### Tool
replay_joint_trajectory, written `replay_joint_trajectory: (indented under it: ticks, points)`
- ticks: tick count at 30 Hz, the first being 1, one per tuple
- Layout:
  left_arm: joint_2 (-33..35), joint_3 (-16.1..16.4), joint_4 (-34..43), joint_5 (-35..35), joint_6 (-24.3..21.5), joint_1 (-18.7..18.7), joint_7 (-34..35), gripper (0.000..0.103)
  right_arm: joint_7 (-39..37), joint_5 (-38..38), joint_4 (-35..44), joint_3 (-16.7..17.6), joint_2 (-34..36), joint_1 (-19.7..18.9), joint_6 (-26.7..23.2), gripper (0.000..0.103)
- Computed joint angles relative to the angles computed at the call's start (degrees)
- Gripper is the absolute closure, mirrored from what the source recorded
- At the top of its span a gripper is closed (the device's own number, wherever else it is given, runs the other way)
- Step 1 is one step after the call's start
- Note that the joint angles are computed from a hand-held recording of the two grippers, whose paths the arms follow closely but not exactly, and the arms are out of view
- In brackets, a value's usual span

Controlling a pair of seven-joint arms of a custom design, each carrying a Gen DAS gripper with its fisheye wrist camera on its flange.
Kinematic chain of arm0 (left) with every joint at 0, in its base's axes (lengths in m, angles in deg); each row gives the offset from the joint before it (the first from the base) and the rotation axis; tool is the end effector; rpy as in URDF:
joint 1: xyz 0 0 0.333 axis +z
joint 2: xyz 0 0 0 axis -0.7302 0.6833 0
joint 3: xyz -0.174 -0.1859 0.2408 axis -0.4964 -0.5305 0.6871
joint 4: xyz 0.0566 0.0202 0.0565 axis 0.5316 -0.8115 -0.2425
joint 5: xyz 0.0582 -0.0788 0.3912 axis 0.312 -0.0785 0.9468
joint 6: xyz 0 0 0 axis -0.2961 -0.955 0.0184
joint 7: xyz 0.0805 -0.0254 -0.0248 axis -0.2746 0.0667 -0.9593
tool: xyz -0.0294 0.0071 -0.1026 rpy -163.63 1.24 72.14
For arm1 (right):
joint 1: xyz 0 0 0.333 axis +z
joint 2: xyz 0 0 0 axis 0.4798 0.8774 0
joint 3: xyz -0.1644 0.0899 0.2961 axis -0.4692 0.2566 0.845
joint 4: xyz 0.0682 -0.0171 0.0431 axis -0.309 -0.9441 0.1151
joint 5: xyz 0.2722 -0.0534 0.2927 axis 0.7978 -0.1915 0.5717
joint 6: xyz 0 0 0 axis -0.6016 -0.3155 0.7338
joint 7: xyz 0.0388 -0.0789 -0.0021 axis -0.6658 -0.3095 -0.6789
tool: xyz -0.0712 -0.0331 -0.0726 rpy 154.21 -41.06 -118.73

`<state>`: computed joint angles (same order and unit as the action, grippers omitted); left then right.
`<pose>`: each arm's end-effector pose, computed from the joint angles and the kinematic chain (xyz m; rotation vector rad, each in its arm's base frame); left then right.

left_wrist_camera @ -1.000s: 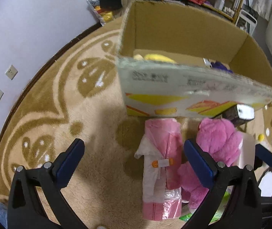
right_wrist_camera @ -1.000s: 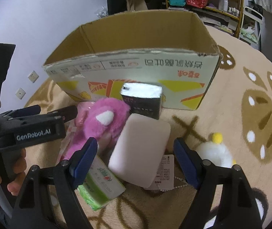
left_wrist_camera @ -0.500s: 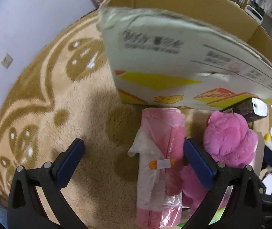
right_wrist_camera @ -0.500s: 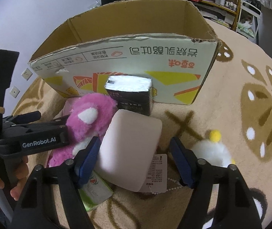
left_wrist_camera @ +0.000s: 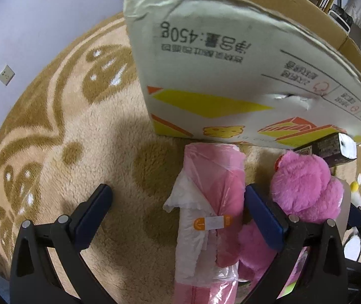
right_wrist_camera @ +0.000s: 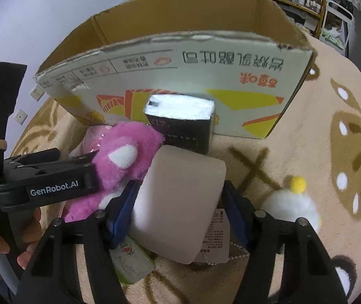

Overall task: Organize soft objects
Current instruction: 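Lower the right tool onto the pink-and-white roll cushion while the left tool lowers onto the pink package, then close the right tool on the roll cushion while the left tool grips the pink package and lifts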

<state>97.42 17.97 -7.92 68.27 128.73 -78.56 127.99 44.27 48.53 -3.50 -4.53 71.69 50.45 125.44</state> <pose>0.6999 -0.4410 0.3100 -2.2136 1.8621 -0.3610 0.6774 0.3657 0.3124 -2.0989 1.6787 -0.2191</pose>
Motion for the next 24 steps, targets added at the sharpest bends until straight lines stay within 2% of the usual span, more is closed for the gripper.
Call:
replay_joint_trajectory:
  ticks: [2,4,7,9,10,11,12,13,14,17,24]
  points:
    - [0.51,-0.18,0.73,-0.28,-0.84,0.14,0.39,0.000,0.19,0.23,0.46,0.00,0.23,0.00,-0.57,0.033]
    - [1.59,-0.56,3.09,-1.07,-3.65,0.45,1.24,0.004,0.33,0.39,0.43,-0.01,0.18,-0.05,-0.47,0.033]
    - [3.73,-0.60,8.12,-0.97,-9.34,-0.12,3.01,0.019,-0.37,0.85,-0.25,0.58,-0.25,-0.80,0.06,0.040]
    - [4.17,-0.95,9.39,-1.27,-10.37,-0.07,3.74,0.031,-0.99,1.18,-1.04,0.98,-0.66,-1.14,1.03,0.041]
    - [4.54,-0.83,10.17,-1.24,-11.20,-0.24,3.74,0.034,-1.04,1.07,-1.41,0.86,-0.91,-1.02,1.36,0.042]
    - [4.52,-0.67,10.35,-1.18,-11.85,-0.34,3.52,0.041,-1.01,0.79,-1.46,0.61,-0.98,-0.73,1.32,0.044]
    - [4.03,-0.56,9.53,-1.08,-11.55,-0.34,3.11,0.053,-1.04,0.26,-1.39,0.23,-1.07,-0.32,0.99,0.047]
    - [3.39,-0.48,8.40,-0.91,-10.87,-0.28,2.78,0.058,-0.81,-0.44,-1.40,-0.36,-1.21,0.29,0.83,0.048]
    - [2.80,-0.44,7.27,-0.64,-9.85,-0.18,2.74,0.060,-0.30,-1.38,-1.64,-1.21,-1.41,1.04,1.03,0.051]
    - [1.90,-0.46,5.65,-0.34,-8.02,-0.03,2.55,0.062,5.17,-7.61,-2.53,-7.12,-2.47,5.80,2.74,0.059]
    - [-0.84,1.05,2.71,2.71,-6.89,-1.29,0.21,0.063,8.46,-8.63,-5.82,-5.38,-4.83,3.18,6.52,0.063]
